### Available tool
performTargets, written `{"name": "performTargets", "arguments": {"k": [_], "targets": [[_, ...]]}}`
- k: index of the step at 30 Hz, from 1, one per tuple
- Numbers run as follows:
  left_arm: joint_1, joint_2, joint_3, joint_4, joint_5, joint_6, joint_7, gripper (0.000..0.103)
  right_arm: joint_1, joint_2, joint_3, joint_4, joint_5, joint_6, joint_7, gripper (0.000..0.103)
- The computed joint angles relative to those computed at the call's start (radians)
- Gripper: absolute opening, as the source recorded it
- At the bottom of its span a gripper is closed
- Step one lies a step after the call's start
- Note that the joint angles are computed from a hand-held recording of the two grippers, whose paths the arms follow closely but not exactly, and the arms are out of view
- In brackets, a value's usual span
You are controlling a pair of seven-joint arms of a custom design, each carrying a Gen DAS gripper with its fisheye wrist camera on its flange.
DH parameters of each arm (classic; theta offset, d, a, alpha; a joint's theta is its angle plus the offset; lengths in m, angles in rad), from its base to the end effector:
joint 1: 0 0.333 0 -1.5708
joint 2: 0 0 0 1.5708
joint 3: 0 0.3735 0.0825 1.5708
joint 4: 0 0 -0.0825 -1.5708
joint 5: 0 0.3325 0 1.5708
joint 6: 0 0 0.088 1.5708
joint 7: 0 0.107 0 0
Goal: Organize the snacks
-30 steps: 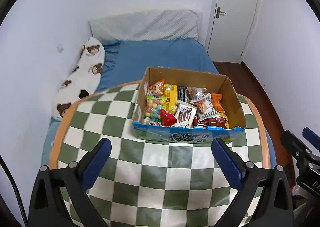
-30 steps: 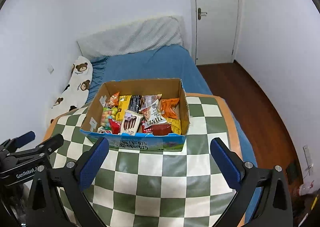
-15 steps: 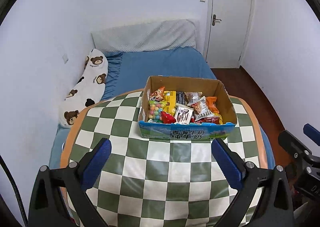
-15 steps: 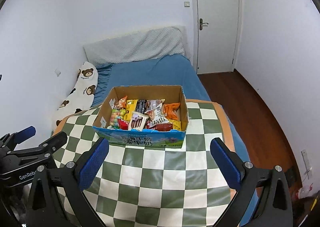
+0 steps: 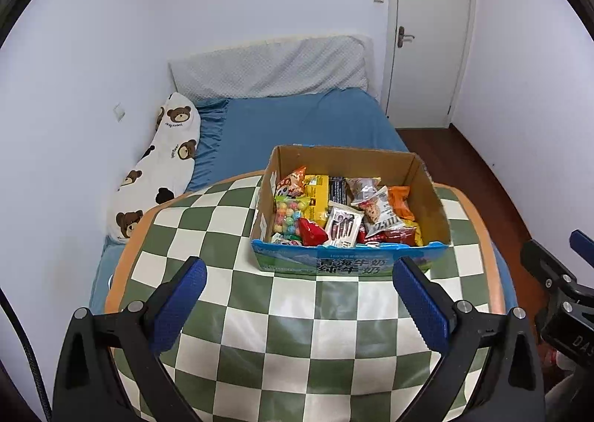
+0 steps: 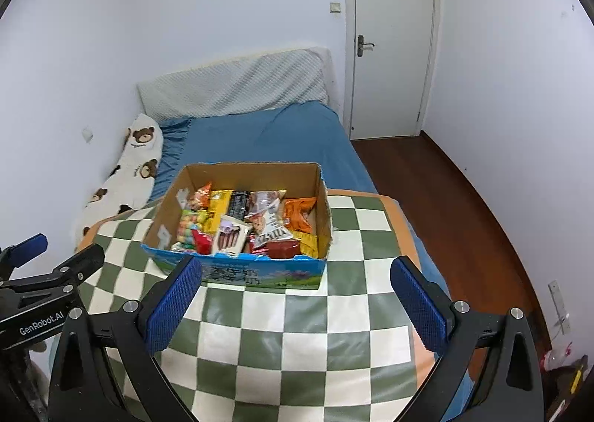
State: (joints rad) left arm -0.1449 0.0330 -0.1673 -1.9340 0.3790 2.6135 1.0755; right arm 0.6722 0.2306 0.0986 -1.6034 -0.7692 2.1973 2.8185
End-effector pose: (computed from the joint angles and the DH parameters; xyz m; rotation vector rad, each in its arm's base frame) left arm 0.5379 -0.1805 0.6178 -1.7394 1.8842 -0.6500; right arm 0.4749 0.4162 0.6118 -1.6747 1.9170 -0.7751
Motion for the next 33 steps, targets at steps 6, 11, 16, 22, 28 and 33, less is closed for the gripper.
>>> {"name": "performTargets", "arguments": {"k": [6,11,16,22,28,33], "targets": [[-0.01,0.089,0.009,0.075,-0.029,-0.04,0.021,0.103,-0.016,0.056,-0.023,0.035,0.023,0.008,-0.02,0.103],[-0.029,0.156,0.025,0.14,-0.018,-0.076,0.019,0.103,-0.022,0.105,-0.044,0.075,0.053,0.003,-0.052,0.103],[-0.039,0.202,0.035,0.185,-0.024,-0.105,0.033,0.103,-0.03,0.145,-0.064,0.101,0.096,0.015,-0.081,0.103],[-0.043,0.234,0.041,0.217,-0.041,-0.12,0.051,0.103,-0.022,0.177,-0.082,0.137,0.125,0.006,-0.108,0.103],[-0.048,0.241,0.046,0.227,-0.044,-0.115,0.06,0.103,-0.016,0.186,-0.095,0.144,0.127,0.012,-0.11,0.103],[-0.053,0.241,0.05,0.231,-0.038,-0.112,0.058,0.103,-0.015,0.187,-0.097,0.145,0.137,0.012,-0.109,0.103]]}}
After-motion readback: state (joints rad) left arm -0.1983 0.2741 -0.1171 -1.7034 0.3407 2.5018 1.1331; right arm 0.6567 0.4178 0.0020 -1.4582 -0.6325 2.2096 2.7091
